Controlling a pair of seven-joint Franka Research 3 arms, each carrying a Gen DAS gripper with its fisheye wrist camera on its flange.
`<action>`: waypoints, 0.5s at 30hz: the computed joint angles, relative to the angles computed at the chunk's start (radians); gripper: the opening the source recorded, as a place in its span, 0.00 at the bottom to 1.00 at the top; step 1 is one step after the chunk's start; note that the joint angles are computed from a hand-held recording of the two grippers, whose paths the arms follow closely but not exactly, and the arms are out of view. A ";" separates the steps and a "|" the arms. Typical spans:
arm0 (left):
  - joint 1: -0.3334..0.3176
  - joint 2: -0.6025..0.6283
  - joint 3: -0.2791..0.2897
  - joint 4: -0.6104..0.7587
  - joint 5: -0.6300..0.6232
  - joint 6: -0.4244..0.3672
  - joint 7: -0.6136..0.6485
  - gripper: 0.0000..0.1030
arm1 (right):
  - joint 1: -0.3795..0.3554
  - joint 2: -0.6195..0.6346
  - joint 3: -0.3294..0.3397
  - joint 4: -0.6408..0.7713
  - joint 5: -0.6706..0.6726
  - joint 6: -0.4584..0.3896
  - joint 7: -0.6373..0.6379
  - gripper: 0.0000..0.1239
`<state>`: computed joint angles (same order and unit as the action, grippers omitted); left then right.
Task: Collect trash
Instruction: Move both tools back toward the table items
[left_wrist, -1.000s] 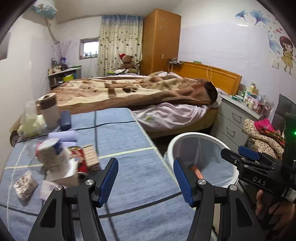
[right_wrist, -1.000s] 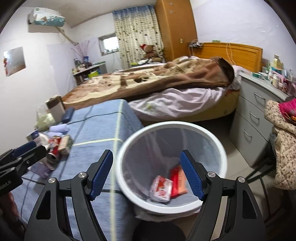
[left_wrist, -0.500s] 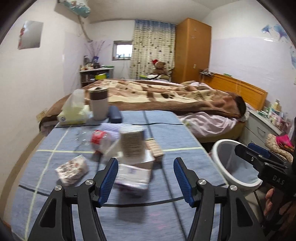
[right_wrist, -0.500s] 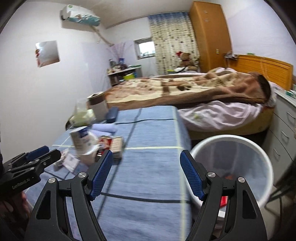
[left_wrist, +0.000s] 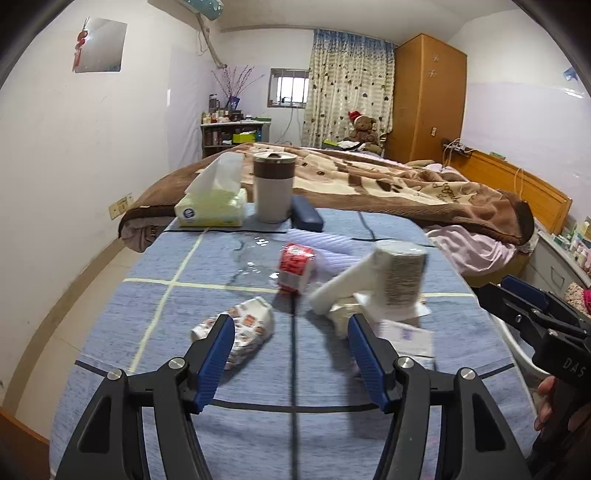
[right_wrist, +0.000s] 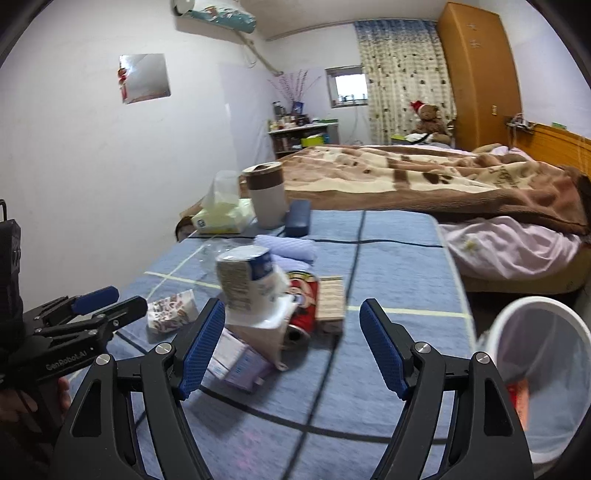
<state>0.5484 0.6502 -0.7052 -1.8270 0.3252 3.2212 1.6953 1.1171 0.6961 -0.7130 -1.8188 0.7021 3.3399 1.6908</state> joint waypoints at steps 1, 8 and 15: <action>0.005 0.011 -0.006 0.009 0.004 -0.005 0.007 0.62 | -0.001 0.006 0.000 0.010 -0.002 -0.008 0.000 0.62; 0.002 0.096 -0.011 0.119 -0.039 -0.098 0.112 0.68 | -0.039 0.040 0.014 0.079 -0.081 -0.062 0.080 0.63; -0.095 0.171 0.074 0.290 -0.091 -0.237 0.217 0.70 | -0.063 0.095 -0.009 0.174 -0.179 -0.152 0.171 0.63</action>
